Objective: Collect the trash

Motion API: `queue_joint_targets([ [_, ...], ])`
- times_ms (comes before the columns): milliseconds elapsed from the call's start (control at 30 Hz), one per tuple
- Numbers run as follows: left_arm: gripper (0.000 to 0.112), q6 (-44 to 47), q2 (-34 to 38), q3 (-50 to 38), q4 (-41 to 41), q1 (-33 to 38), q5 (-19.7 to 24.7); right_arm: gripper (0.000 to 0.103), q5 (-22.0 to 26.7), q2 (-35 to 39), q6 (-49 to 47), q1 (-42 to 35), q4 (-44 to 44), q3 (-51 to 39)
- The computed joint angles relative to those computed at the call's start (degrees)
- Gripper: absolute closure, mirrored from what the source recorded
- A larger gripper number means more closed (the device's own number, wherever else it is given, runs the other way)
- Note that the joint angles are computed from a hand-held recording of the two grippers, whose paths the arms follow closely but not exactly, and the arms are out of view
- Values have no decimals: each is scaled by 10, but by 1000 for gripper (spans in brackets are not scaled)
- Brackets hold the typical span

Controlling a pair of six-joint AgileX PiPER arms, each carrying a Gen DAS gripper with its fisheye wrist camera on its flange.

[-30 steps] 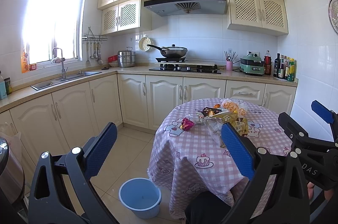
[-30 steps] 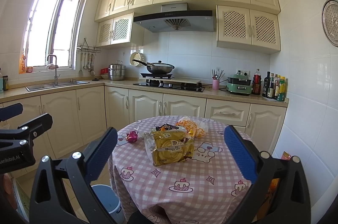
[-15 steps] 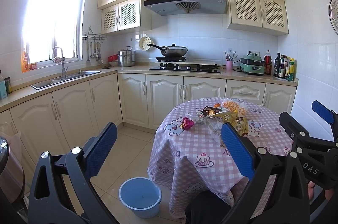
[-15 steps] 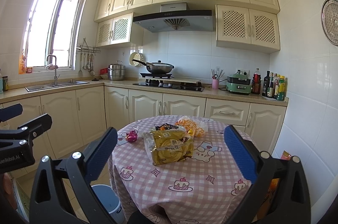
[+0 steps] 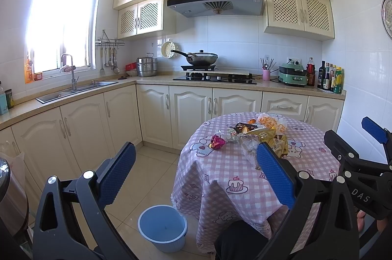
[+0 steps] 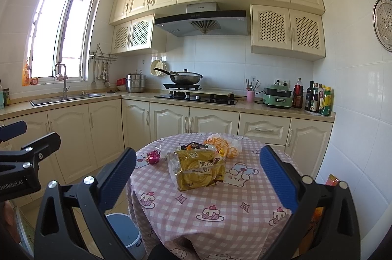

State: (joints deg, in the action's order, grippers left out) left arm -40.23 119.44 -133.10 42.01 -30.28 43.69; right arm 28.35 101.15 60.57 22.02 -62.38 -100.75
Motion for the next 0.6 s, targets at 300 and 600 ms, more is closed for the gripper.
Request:
queue_joint_targets([
  [300,17,-2,0,5,0,2,-4,5,0,3,-4,-1,6,-3],
  [600,17,26,27,-38,-22,4,16,5,-1,16,-19,-9,21,-12],
])
